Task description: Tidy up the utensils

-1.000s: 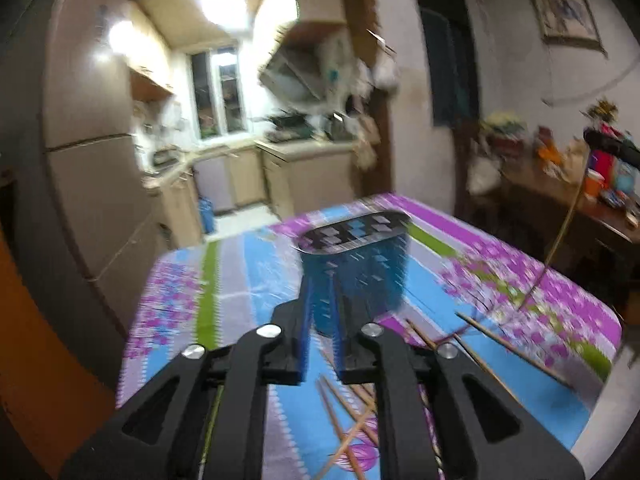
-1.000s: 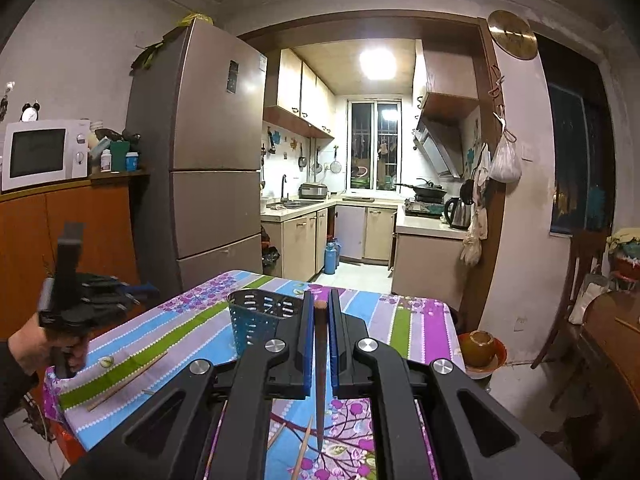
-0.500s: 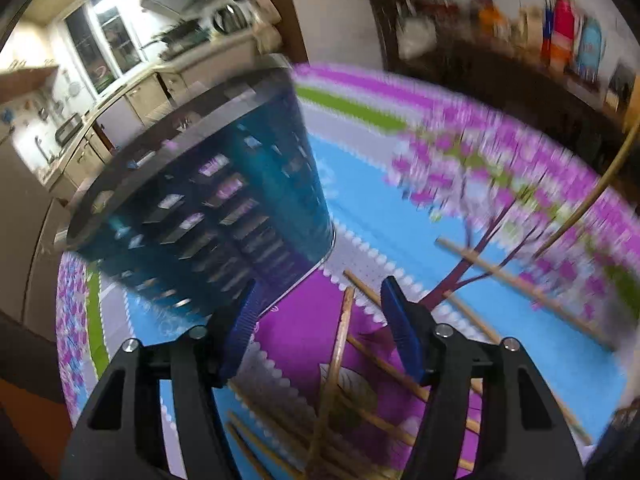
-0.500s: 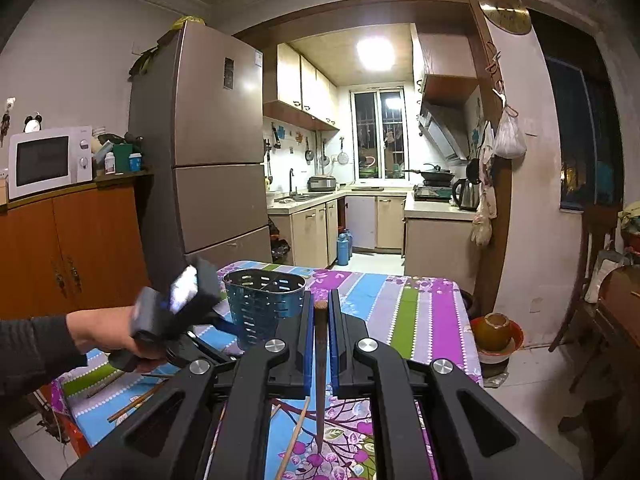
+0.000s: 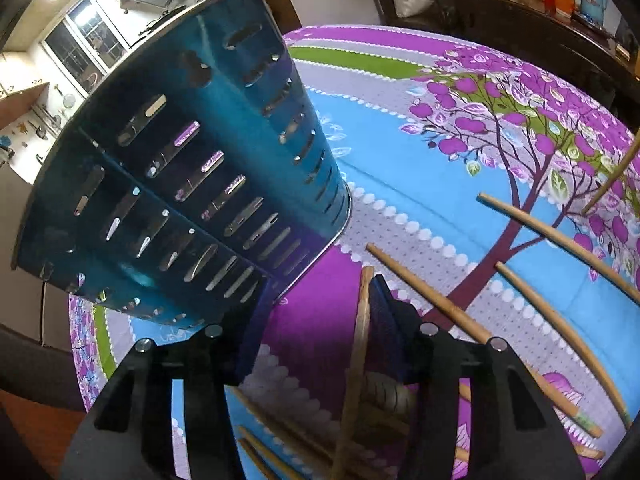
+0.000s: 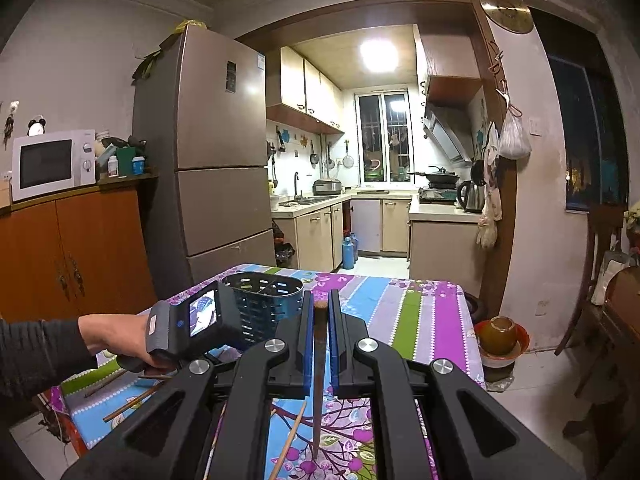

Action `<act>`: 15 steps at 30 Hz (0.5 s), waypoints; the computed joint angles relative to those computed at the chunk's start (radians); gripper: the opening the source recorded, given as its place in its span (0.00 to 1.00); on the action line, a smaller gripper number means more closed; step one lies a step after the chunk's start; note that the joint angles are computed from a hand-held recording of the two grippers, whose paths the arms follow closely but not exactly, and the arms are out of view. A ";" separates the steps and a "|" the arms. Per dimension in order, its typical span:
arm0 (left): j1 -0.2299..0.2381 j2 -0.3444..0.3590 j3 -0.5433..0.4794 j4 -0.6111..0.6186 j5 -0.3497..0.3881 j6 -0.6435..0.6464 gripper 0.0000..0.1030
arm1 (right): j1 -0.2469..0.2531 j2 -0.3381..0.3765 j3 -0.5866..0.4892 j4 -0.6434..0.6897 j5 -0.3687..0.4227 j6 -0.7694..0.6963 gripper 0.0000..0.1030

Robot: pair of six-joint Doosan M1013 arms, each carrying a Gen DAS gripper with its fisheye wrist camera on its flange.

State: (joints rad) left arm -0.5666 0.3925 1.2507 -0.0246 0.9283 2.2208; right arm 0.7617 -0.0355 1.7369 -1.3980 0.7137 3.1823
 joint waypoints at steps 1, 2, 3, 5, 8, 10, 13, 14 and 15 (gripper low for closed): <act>-0.002 -0.002 0.006 0.011 0.001 0.010 0.48 | 0.000 -0.001 0.002 -0.004 0.000 0.008 0.08; -0.003 -0.007 0.016 0.022 -0.007 0.016 0.49 | 0.000 -0.002 0.003 -0.007 0.000 0.013 0.08; -0.005 -0.008 0.021 0.023 -0.016 0.017 0.50 | -0.002 -0.004 0.005 -0.008 -0.001 0.015 0.08; -0.001 -0.013 0.025 0.001 -0.023 0.026 0.54 | -0.001 -0.004 0.006 -0.012 0.000 0.015 0.08; 0.009 -0.028 0.038 -0.038 -0.041 0.047 0.65 | -0.001 -0.006 0.006 -0.012 -0.002 0.011 0.08; 0.011 -0.041 0.054 -0.058 -0.059 0.081 0.73 | -0.002 -0.006 0.007 -0.013 -0.002 0.014 0.08; 0.002 -0.064 0.087 -0.036 -0.095 0.094 0.78 | -0.002 -0.008 0.010 -0.020 -0.003 0.022 0.08; 0.001 -0.069 0.096 -0.030 -0.108 0.094 0.80 | -0.002 -0.008 0.011 -0.022 -0.003 0.025 0.08; 0.001 -0.073 0.103 -0.023 -0.120 0.092 0.81 | -0.001 -0.008 0.012 -0.025 -0.003 0.027 0.08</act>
